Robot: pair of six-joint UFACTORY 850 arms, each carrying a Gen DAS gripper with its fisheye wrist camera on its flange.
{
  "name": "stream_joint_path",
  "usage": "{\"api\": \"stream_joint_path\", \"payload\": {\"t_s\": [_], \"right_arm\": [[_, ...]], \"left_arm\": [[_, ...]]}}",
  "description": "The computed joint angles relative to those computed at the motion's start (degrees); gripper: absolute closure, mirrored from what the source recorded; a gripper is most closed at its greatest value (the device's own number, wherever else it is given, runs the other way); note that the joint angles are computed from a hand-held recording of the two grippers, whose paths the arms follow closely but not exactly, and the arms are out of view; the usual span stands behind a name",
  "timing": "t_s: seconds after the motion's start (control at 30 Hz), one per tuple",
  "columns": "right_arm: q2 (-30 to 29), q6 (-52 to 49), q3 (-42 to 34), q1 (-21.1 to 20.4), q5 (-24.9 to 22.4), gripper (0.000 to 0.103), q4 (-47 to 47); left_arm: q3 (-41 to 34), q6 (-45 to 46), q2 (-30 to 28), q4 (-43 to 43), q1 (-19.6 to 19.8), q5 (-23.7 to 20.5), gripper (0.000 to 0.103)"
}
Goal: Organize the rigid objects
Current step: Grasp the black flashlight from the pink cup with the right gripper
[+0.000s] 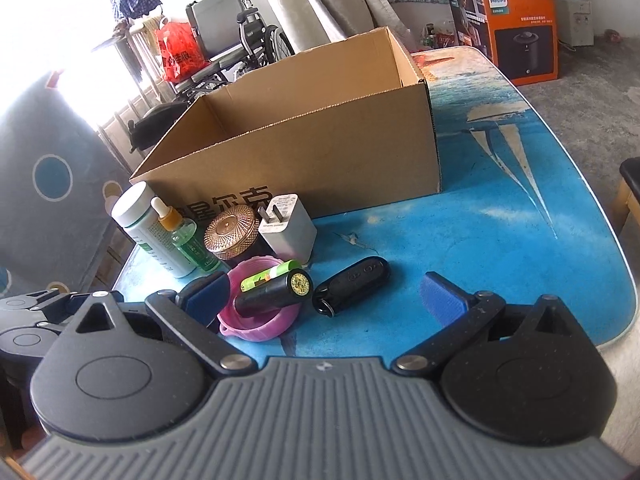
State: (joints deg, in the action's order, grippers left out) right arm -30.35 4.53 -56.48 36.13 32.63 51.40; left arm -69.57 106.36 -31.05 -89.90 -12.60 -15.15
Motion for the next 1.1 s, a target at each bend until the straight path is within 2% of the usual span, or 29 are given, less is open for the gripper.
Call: {"api": "stream_joint_path", "payload": {"t_s": [0.17,0.27,0.33,0.53,0.67,0.73,0.83,1.1], "right_arm": [[-1.22,19.47,2.05,-1.69,3.88,0.007,-16.28],[-2.64,26.27,1.71,-2.64,5.50,0.015,-23.30],[-3.78,29.66,0.93,-3.46,5.31,0.024,-26.76],[-7.14,37.70,-1.57,-5.55,4.77,0.040,-34.02],[-8.14,41.17,-2.42,-6.24,4.68,0.052,-37.55],[-8.11,41.95,-2.24,-6.29,5.13,0.058,-38.27],[-7.85,39.90,-2.29,-5.97,5.24,0.067,-37.29],[-6.56,33.34,-2.54,-4.58,4.54,0.077,-33.35]], "left_arm": [[-1.31,6.97,-1.94,-2.68,-0.51,-3.81,0.016],[-2.60,6.59,-3.07,-0.52,-1.14,-4.32,0.028],[-3.44,5.33,-3.77,1.24,-1.62,-4.46,0.031],[-4.81,4.74,-5.10,3.70,-2.55,-4.15,0.042],[-5.81,2.46,-6.01,6.76,-2.91,-3.58,0.053],[-6.31,1.35,-6.42,8.07,-2.83,-4.33,0.055],[-5.87,5.19,-6.25,5.34,-2.90,-4.25,0.056],[-5.05,12.31,-5.82,0.85,-3.19,-3.66,0.059]]}}
